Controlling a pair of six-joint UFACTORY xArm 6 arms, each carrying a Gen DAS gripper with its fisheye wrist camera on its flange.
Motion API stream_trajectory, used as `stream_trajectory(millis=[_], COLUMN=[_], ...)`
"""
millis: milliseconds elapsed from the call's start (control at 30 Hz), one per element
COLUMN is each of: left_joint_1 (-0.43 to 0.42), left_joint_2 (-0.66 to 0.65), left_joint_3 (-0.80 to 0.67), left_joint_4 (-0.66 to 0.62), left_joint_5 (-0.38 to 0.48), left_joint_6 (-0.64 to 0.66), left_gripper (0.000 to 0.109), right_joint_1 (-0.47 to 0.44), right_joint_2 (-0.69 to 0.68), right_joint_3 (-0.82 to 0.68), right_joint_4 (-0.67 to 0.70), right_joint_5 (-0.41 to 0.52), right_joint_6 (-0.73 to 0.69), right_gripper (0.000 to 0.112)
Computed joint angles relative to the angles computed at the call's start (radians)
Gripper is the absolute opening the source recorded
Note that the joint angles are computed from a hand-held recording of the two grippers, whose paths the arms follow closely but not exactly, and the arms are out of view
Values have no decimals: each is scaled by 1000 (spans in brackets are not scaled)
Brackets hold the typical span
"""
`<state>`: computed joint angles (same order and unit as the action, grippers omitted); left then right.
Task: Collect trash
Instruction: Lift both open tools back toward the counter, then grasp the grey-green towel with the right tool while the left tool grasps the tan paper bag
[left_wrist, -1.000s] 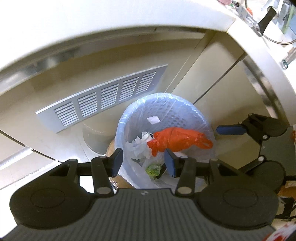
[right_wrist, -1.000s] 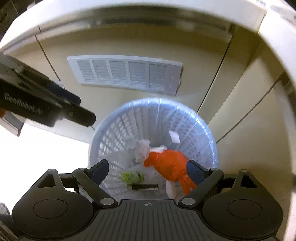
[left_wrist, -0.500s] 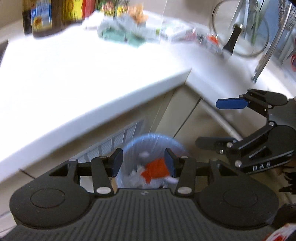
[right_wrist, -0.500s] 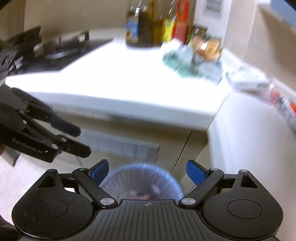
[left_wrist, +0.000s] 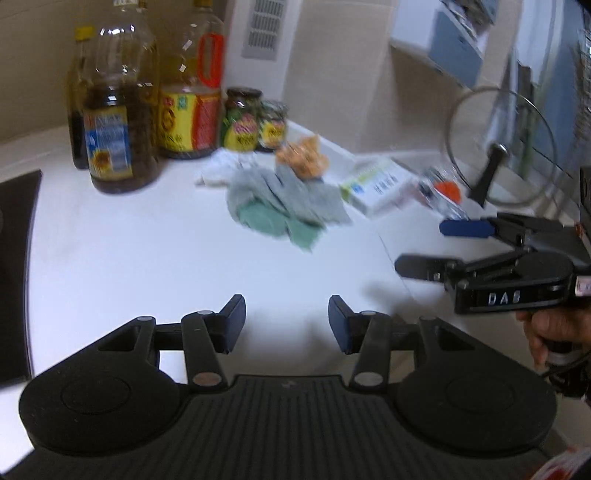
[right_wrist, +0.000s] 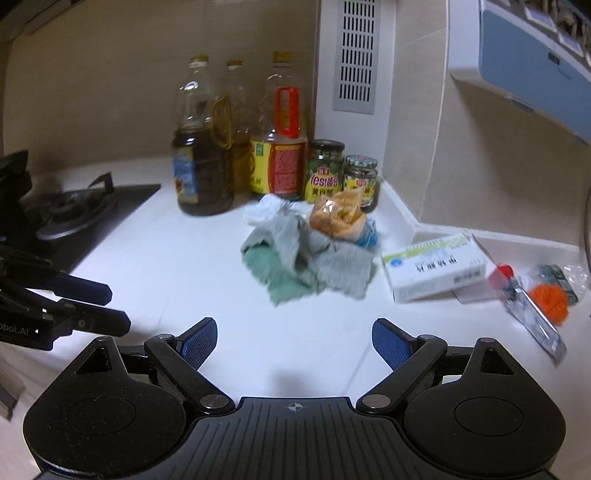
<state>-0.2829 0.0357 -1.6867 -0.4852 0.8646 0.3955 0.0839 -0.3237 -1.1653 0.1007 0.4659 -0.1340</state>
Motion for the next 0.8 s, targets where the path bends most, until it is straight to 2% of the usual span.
stream_trajectory(millis=[300,500,800], left_joint_1=[21,29,22], left_joint_2=[264,379,410], left_joint_3=[-335,-492,-536], left_joint_4=[99,139,167], left_joint_5=[23,69,83], left_joint_6=[-93,-149,-179], left_gripper=[50,53,53], right_joint_1=[1,5,-8], right_joint_2=[304,504,724], right_joint_3=[-309,-504,-776], right_joint_4=[153,151,117], right_joint_5=[44,81,210], right_joint_6=[-224,-206,-122], right_gripper=[90,90,88])
